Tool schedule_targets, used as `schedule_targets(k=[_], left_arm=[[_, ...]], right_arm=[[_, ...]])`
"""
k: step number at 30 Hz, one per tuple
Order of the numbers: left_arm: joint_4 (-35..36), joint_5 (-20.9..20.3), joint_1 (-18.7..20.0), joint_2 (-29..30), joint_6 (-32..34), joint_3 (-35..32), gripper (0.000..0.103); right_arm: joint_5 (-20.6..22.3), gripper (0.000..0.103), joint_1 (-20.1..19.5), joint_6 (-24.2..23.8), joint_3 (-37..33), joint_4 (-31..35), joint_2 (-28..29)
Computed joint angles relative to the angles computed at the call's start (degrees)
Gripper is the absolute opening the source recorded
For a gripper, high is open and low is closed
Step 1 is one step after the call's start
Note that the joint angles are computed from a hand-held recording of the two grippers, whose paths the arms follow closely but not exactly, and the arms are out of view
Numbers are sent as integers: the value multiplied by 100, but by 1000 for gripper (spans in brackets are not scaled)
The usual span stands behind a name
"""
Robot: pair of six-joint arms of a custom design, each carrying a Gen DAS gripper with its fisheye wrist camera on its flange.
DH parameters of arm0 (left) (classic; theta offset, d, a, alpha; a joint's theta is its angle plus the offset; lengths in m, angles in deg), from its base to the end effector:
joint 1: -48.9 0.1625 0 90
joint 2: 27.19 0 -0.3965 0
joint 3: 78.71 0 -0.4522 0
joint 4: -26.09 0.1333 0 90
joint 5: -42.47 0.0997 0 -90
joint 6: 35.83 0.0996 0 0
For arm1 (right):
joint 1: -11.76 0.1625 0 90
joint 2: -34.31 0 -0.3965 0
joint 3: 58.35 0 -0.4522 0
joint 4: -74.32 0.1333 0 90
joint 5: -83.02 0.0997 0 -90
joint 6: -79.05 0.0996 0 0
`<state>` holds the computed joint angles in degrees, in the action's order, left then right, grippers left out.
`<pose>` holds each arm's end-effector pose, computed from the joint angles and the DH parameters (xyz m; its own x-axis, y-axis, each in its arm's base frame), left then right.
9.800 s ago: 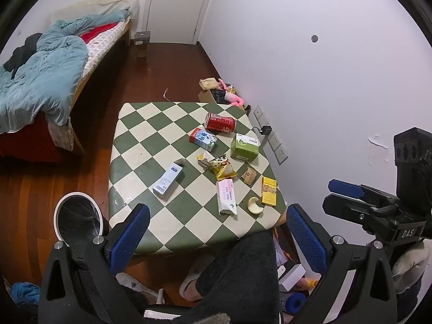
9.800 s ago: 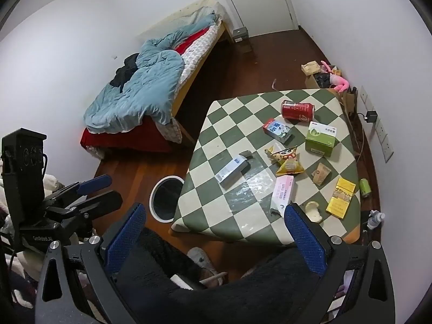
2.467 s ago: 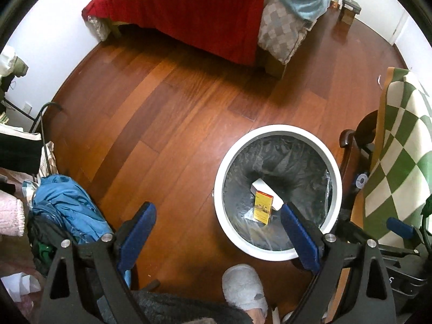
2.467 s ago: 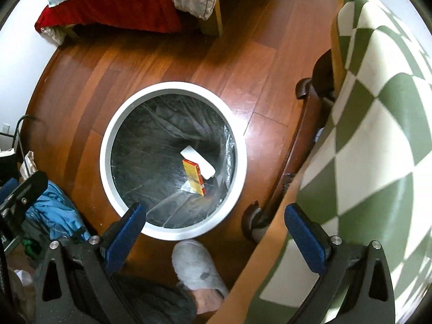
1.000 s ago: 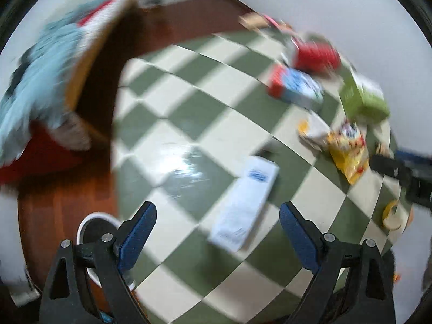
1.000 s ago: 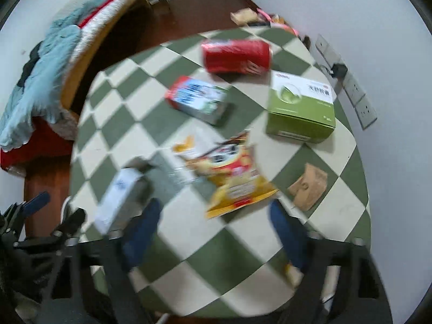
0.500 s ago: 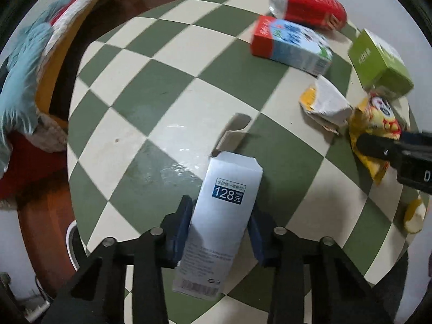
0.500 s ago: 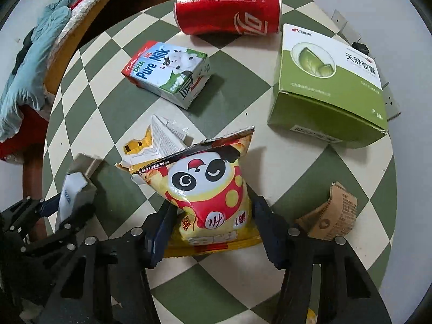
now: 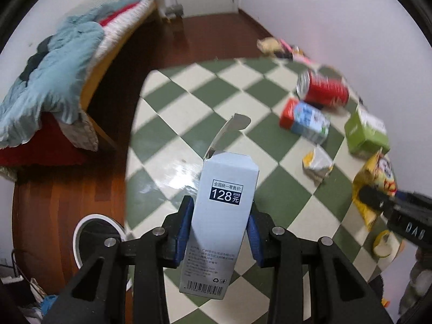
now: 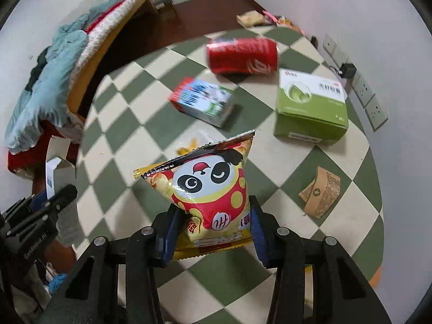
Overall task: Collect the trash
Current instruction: 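Grasp the white milk carton with the left tool while the right tool grasps the panda snack bag, then carry the carton and snack bag over the bin and release both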
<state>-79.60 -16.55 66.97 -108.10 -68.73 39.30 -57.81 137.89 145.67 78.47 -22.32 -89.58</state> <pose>-0.4038 -0.3259 0.1654 -0.5540 0.5764 -0.6006 0.6957 0.7168 0.0462 0.2292 -0.2188 0.3170 -0.7205 0.5619 0.4064 0.1897 0.7234 -0.6639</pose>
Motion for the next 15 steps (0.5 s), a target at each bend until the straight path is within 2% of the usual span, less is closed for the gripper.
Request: schedule_targets(k=[2, 8, 10, 15], left_arm=[[-92, 140, 151, -127, 103, -53, 34], [234, 697, 180, -769, -245, -120, 34], [456, 884, 219, -1044, -437, -131, 34], [1298, 1359, 337, -1623, -891, -238, 33]], right_arm=[[-54, 48, 261, 161, -187, -12, 286], [-177, 48, 837, 338, -759, -331, 1306], [-198, 48, 944, 274, -907, -597, 1648], [-14, 48, 1082, -303, -1248, -1726, 2654]])
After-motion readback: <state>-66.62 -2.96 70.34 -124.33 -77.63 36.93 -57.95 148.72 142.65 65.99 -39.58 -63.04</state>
